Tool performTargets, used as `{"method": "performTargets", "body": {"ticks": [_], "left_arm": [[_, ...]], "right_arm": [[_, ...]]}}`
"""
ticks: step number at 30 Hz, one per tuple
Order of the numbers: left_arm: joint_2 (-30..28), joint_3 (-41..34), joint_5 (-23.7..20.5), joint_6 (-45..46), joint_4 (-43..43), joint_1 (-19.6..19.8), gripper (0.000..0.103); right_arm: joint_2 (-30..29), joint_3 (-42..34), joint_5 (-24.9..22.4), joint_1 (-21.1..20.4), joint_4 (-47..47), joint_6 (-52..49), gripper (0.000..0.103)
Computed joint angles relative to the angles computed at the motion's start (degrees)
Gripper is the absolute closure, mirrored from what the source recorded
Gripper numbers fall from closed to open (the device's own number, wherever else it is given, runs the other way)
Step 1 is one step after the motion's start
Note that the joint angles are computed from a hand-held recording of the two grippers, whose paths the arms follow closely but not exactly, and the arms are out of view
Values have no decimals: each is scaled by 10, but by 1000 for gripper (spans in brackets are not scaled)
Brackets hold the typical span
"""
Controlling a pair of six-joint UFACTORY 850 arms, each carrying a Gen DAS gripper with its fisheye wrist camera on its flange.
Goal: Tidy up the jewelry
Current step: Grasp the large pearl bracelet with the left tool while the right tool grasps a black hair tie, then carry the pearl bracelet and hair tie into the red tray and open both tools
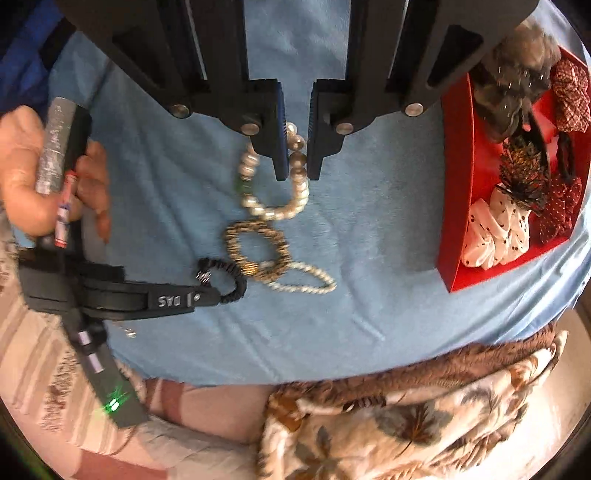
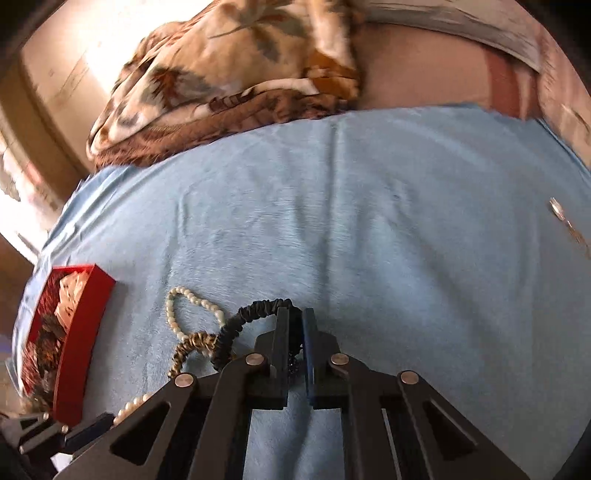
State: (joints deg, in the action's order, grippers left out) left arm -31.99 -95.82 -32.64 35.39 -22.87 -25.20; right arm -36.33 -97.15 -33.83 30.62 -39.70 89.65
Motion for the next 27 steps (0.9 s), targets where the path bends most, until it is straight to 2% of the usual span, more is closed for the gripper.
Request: {"method": "performTargets", "body": {"ticks": [5, 11, 13, 15, 18, 20, 22, 24, 27], "left_arm": [[52, 53, -17, 95, -106, 16, 94], [99, 99, -86, 192, -217, 47, 94], [112, 115, -98, 215, -234, 53, 94], [121, 129, -91, 220, -231, 55, 94], [111, 130, -92, 204, -201, 57, 94], [108, 140, -61, 181, -167, 54, 94], [103, 145, -43, 160, -142, 54, 94], [97, 145, -42, 149, -135, 58, 94], [91, 143, -45, 148, -136, 65, 94]], "right_arm": [[52, 57, -10, 23, -52, 107, 96], [105, 110, -35, 80, -119, 214, 96], [121, 129, -45, 101, -134, 239, 96], [128, 140, -65, 116, -125, 247, 96], [126, 147, -96, 123, -38, 207, 95], [125, 152, -89, 118, -2, 197, 93], [117, 143, -104, 116, 6, 189, 93], [111, 134, -120, 117, 3, 184, 93], [106, 129, -119, 114, 6, 179, 93]]}}
